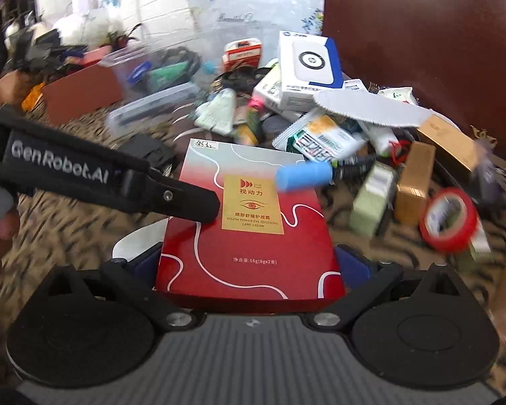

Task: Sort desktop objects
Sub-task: 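Grasp the red-and-white box with the left gripper and lift it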

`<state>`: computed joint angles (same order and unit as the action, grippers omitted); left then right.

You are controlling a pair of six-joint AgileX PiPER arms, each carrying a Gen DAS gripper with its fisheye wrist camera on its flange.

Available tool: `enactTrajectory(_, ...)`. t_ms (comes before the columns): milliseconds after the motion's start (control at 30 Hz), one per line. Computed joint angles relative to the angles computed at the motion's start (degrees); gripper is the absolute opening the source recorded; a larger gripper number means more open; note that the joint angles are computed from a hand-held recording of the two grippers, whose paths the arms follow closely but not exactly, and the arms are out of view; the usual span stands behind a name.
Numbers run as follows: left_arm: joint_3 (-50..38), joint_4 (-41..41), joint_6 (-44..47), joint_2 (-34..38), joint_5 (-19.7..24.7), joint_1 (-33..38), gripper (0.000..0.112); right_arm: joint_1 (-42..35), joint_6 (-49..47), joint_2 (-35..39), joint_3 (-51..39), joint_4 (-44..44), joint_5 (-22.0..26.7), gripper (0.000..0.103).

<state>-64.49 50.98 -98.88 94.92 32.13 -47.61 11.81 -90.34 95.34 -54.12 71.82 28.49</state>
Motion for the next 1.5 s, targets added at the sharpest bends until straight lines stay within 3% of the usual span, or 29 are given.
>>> enactTrajectory(200, 1.5, 4.0, -6.4, -2.1, 1.7, -8.3, 0.048, -8.5, -6.4, -13.8, 12.6, 0.8, 6.4, 0.1)
enactTrajectory(267, 0.7, 2.2, -3.0, -1.7, 0.0, -10.1, 0.046, -11.7, -8.5, -17.7, 15.7, 0.5, 7.7, 0.1)
enactTrajectory(400, -1.8, -0.7, 2.6, 0.2, 1.5, -12.6, 0.052, -18.0, -8.4, -22.3, 20.1, -2.2, 7.9, 0.1)
enactTrajectory(533, -3.6, -0.3, 3.1, 1.2, 4.2, -11.6, 0.055, -24.0, -4.3, -26.3, 23.6, -4.7, 8.2, 0.101)
enactTrajectory(700, -9.5, -4.0, 13.6, 5.8, 0.3, -7.3, 0.061, -30.2, -1.0, -30.5, 26.8, -7.0, 11.6, 0.101)
enactTrajectory(833, -17.0, -13.5, 25.7, 12.0, 2.7, -4.8, 0.061, -32.7, -0.1, -31.2, 28.0, -7.4, 14.8, 0.1)
enactTrajectory(867, -17.6, -15.5, 27.7, 12.7, 2.7, -4.4, 0.06, -32.7, 0.6, -30.9, 27.8, -7.4, 15.6, 0.094)
enactTrajectory(900, -17.2, -16.1, 28.3, 12.6, 2.2, -4.3, 0.059, -31.9, 2.0, -30.4, 27.2, -7.8, 15.9, 0.081)
enactTrajectory(967, -15.8, -15.3, 28.0, 11.5, 1.3, -4.9, 0.054, -30.6, 3.2, -29.8, 26.8, -8.0, 14.8, 0.072)
enactTrajectory(1033, -14.1, -17.5, 30.4, 9.5, -0.1, -5.3, 0.051, -28.8, 5.3, -29.5, 26.6, -9.6, 11.5, 0.071)
enactTrajectory(1133, -13.7, -22.0, 36.5, 8.7, -1.5, -5.2, 0.05, -31.7, 5.1, -28.3, 26.1, -8.9, 12.3, 0.071)
enactTrajectory(1267, -18.5, -23.1, 39.1, 12.2, 0.9, -4.2, 0.053, -32.0, 3.0, -28.6, 26.6, -7.9, 11.7, 0.072)
enactTrajectory(1367, -24.4, -27.7, 45.8, 16.3, 3.9, -3.3, 0.064, -30.9, 2.3, -27.5, 26.7, -6.4, 10.2, 0.072)
enactTrajectory(1500, -27.4, -28.2, 48.4, 18.1, 5.7, -3.6, 0.061, -29.6, -0.7, -25.7, 26.9, -2.9, 8.3, 0.071)
